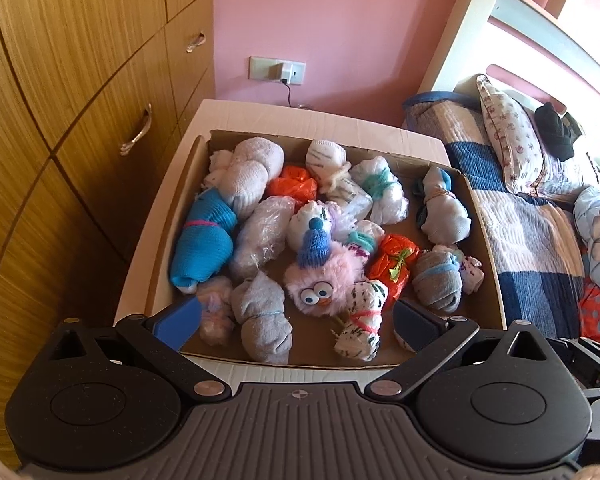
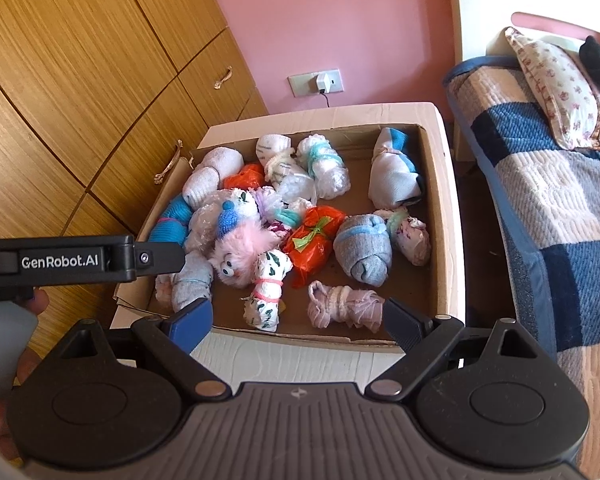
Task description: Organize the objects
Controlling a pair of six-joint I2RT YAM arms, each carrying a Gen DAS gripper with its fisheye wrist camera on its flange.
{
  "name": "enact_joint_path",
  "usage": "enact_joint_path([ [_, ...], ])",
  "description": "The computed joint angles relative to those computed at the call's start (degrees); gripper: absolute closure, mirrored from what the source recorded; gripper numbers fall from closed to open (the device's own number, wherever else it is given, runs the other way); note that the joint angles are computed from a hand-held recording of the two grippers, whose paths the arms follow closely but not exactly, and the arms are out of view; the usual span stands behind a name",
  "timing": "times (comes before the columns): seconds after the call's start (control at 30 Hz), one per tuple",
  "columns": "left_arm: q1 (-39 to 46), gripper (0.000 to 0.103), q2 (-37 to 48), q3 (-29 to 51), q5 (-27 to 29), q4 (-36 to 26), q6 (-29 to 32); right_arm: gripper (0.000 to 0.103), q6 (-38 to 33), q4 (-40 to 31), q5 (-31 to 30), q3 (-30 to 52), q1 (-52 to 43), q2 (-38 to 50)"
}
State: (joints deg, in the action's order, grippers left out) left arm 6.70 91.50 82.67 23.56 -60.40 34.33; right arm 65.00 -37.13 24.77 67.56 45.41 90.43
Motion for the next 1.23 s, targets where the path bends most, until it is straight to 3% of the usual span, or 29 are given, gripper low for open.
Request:
enact_joint_path([
  [0.87, -1.96, 0.0, -2.07, 0.99, 0.24, 1.62, -2.59, 0.011, -0.32, 1.11, -0.07, -0.19, 0.87, 0.05],
  [1.23, -3.54, 0.0, -2.45, 1.55, -3.27, 0.96, -3.81, 0.01, -0.05, 1.82, -0.16, -0.65, 0.86, 0.04],
])
